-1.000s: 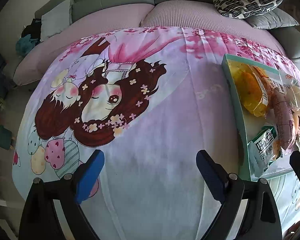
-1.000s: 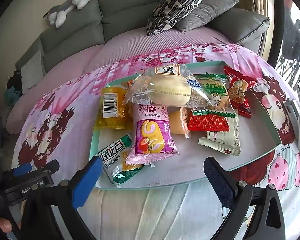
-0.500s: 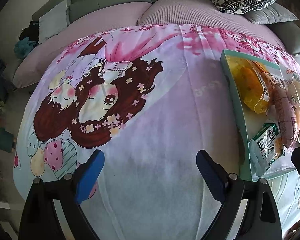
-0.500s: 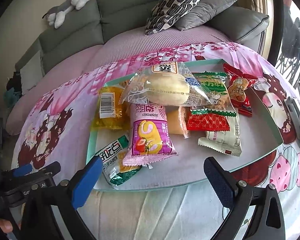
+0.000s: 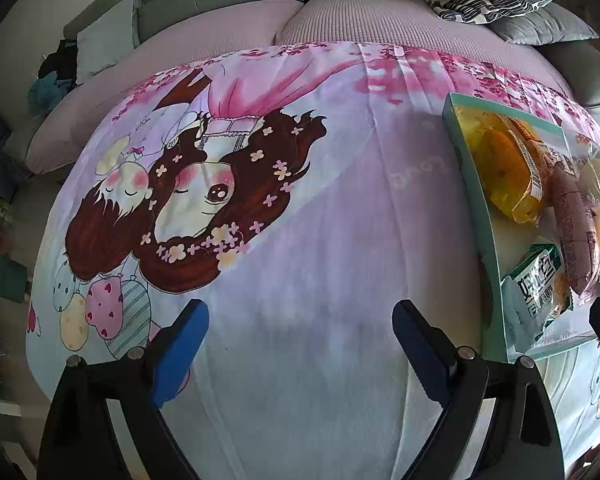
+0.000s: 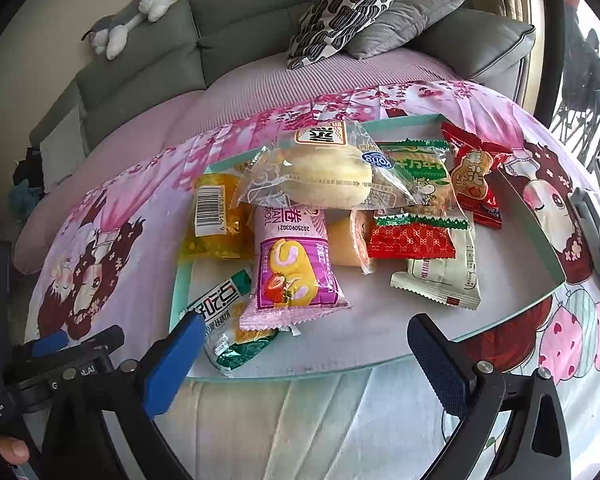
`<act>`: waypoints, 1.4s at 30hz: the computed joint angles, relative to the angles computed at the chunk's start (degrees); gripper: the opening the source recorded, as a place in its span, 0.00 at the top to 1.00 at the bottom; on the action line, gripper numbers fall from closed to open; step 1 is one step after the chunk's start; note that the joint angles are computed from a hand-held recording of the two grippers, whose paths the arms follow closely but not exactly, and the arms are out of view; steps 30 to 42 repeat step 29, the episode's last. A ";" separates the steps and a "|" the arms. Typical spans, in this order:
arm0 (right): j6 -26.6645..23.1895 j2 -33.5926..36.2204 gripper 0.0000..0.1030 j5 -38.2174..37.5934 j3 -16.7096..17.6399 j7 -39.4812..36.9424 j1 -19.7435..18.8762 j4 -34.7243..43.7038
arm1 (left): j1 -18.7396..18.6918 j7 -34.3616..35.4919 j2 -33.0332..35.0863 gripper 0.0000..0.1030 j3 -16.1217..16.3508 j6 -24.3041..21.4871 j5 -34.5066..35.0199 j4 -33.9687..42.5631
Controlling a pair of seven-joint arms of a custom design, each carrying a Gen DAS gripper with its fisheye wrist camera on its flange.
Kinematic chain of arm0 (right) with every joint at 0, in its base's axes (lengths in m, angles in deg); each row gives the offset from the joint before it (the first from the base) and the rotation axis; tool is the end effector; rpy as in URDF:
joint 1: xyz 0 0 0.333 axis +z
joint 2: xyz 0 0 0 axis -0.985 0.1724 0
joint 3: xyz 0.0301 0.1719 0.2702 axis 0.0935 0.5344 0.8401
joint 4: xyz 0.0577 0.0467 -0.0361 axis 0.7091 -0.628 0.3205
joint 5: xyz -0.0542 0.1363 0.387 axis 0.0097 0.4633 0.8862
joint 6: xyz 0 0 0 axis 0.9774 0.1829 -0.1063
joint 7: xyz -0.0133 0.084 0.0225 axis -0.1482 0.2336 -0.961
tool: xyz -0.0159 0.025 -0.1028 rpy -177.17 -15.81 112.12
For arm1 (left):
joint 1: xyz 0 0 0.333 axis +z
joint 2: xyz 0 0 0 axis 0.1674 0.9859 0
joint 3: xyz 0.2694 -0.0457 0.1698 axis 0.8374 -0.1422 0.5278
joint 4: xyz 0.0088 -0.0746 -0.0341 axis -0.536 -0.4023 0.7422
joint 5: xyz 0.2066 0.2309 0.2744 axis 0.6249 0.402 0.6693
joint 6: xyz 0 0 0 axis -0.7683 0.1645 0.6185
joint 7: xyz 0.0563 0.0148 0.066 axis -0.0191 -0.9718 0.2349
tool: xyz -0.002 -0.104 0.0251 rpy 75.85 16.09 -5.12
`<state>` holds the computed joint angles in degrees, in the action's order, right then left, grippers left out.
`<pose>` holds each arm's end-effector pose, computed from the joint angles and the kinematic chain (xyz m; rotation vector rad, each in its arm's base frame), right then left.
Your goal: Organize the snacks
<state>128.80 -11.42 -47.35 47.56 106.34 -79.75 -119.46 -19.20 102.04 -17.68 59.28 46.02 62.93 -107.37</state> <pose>0.6671 0.1153 0.3490 -1.7343 1.8322 -0.3559 0.6876 -0.3746 0.3548 -2.1365 1.7099 -0.1923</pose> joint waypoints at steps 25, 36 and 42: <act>-0.95 0.08 0.01 -0.09 -0.34 0.26 0.29 0.19 | -0.15 -0.75 -0.32 0.09 0.21 0.59 0.24 -0.72; -1.14 0.05 0.01 -0.12 -0.50 0.37 0.44 0.18 | 0.14 -1.17 -0.31 0.09 0.08 0.47 -0.17 -0.62; -1.14 0.05 0.01 -0.12 -0.50 0.37 0.44 0.18 | 0.14 -1.17 -0.31 0.09 0.08 0.47 -0.17 -0.62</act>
